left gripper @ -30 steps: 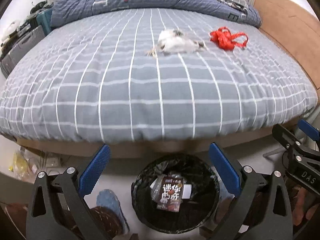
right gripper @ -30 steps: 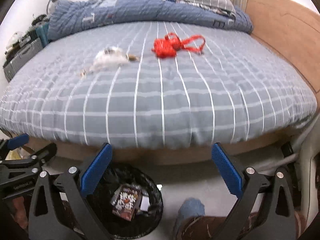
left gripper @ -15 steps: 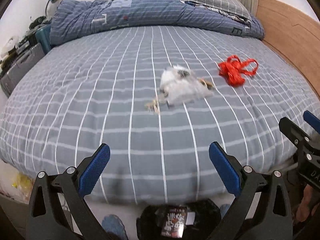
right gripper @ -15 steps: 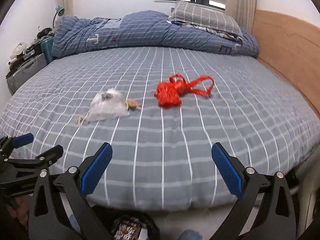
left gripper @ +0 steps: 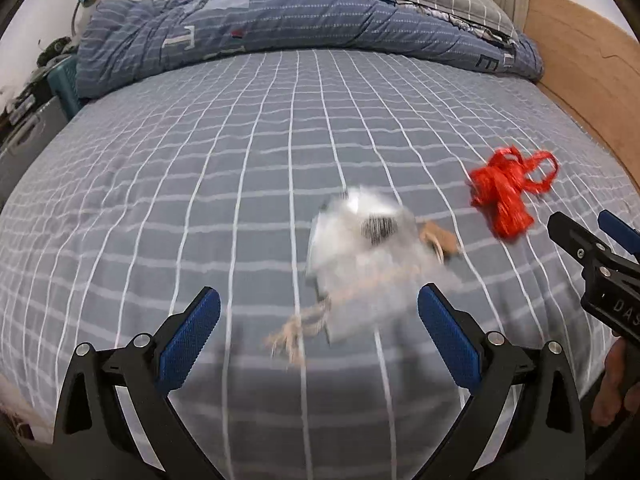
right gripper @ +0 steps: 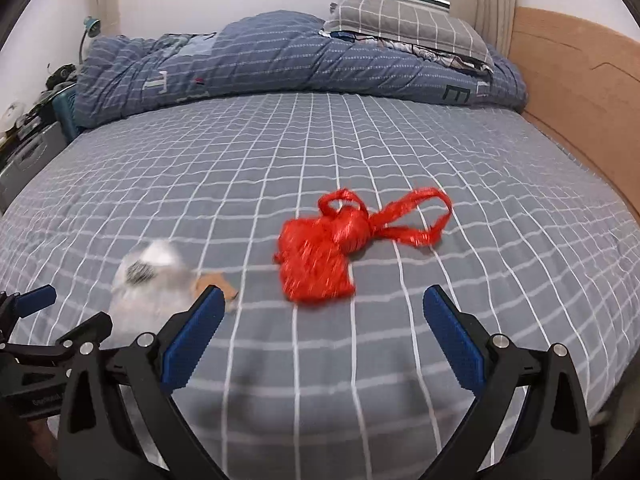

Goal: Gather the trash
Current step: 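Grasp the red plastic bag with the right tool while the left tool grasps the white wrapper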

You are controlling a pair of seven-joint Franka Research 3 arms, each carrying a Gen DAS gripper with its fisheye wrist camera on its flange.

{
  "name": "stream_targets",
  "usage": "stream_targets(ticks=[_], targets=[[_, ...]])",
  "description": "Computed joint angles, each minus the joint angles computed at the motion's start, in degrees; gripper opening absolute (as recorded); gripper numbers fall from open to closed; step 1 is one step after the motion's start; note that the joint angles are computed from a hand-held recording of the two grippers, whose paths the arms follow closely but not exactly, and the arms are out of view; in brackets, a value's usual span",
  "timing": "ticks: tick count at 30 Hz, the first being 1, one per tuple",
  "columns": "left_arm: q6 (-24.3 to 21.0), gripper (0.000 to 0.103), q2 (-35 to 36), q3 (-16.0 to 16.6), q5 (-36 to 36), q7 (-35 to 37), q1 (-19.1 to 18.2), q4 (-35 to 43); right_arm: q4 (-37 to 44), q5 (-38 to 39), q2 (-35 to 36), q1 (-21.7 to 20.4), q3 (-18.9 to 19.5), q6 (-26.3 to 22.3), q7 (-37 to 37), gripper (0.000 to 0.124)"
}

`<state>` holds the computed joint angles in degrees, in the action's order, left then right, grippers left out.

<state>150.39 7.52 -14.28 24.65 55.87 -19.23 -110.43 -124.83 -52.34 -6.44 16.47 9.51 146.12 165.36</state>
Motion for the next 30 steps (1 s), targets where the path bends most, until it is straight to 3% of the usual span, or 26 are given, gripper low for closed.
stream_targets(ticks=[5,15,17,19,30], targets=[[-2.8,0.097,7.9,-0.4,-2.4,3.6,-0.6,8.8,5.2,1.6,5.8,-0.2,-2.2,0.5,-2.6,0.096],[-5.4,0.097,15.8,0.9,-2.9,5.9,-2.7,17.7,11.6,5.4,13.3,2.1,-7.5,0.9,-6.9,0.092],[-6.4,0.096,16.8,1.0,-3.1,6.4,-3.1,19.1,12.0,6.8,14.0,2.3,-8.1,1.6,-8.2,0.087],[-7.0,0.095,17.7,1.0,-3.1,7.3,-3.5,20.1,12.3,9.8,14.9,2.3,-8.4,2.5,-11.5,0.072],[-5.7,0.072,18.2,1.5,-3.6,8.4,-3.7,19.6,12.3,10.1,15.2,4.2,-10.0,2.1,-12.9,0.044]])
